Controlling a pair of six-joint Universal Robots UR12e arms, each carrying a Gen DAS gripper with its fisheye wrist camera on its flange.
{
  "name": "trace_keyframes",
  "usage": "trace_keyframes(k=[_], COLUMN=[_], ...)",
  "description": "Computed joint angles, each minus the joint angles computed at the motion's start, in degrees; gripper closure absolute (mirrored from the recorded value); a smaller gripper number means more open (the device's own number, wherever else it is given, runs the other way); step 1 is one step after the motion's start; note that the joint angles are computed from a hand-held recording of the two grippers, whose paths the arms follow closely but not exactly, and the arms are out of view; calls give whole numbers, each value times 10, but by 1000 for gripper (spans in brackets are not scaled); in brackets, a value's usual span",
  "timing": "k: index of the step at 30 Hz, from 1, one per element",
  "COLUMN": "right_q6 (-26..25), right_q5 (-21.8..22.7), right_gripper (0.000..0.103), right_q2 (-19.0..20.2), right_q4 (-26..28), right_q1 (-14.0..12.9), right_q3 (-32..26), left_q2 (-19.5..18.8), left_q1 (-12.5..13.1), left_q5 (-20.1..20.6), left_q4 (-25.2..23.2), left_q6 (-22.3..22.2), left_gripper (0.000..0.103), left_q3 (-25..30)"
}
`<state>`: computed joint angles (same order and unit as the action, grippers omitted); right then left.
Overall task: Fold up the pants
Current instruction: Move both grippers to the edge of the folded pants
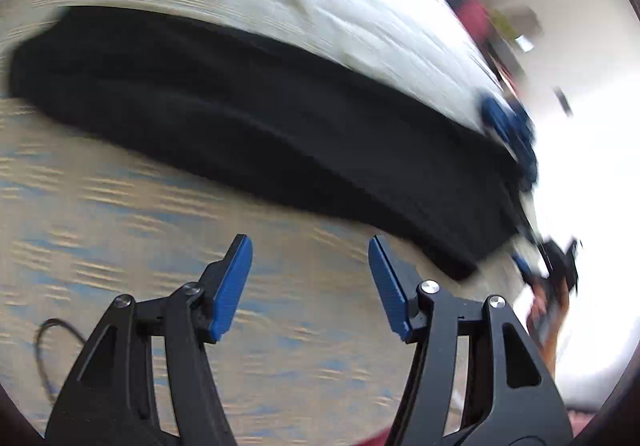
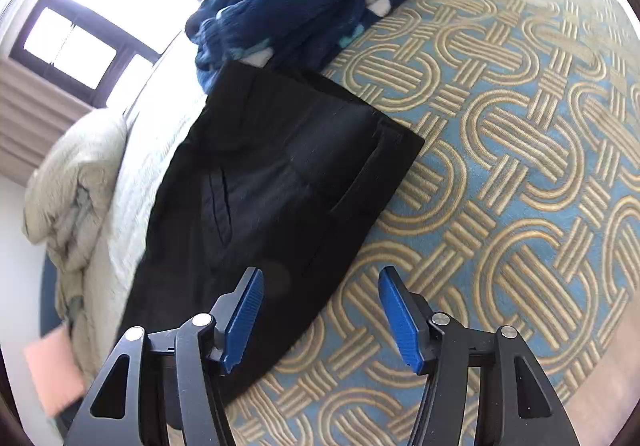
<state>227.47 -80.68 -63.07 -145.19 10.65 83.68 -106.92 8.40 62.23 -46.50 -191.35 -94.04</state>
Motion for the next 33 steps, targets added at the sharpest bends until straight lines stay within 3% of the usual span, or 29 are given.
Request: trace_keyframes(k=[1, 3, 6, 12, 17, 18, 19, 21, 26, 28, 33], right_q6=[13, 35, 45, -5, -22, -21, -18, -6, 27, 27, 20], right_q5=[14, 40, 53, 22, 24, 26, 28, 35, 54, 55, 45], right_gripper=[37, 37, 37, 36, 35, 35, 35, 32, 29, 29, 29], right_q2=[1, 2, 3, 3, 12, 15, 17, 21, 21, 21, 20], right_q4=[-10, -25, -35, -6, 8, 8, 7, 4, -30, -35, -26], right_q1=[-5, -14, -21, -21, -22, -22, -23, -25, -32, -33, -31], right_q3=[3, 9, 13, 1, -15, -19, -22, -25, -12, -10, -13], left_q2=[-14, -40, -72, -98, -97, -101, -101, -99, -91, -92, -95], left_q1=[-19, -46, -86, -119, -120, -124, -126, -127, -123, -124, -130], left_q5=[-35, -68, -70, -57, -43, -34, -25, -16, -29, -15, -12], left_q4=[-19, -57, -91, -87, -68, -64, -59, -58, -39, -40, -14], left_q6=[32, 77, 127, 121, 109, 106, 105, 114, 114, 102, 97], left_gripper=[41, 41, 41, 41, 41, 46, 64, 81, 81, 61, 42], left_q3=[14, 45, 85, 114, 107, 115, 114, 113, 97, 97, 96])
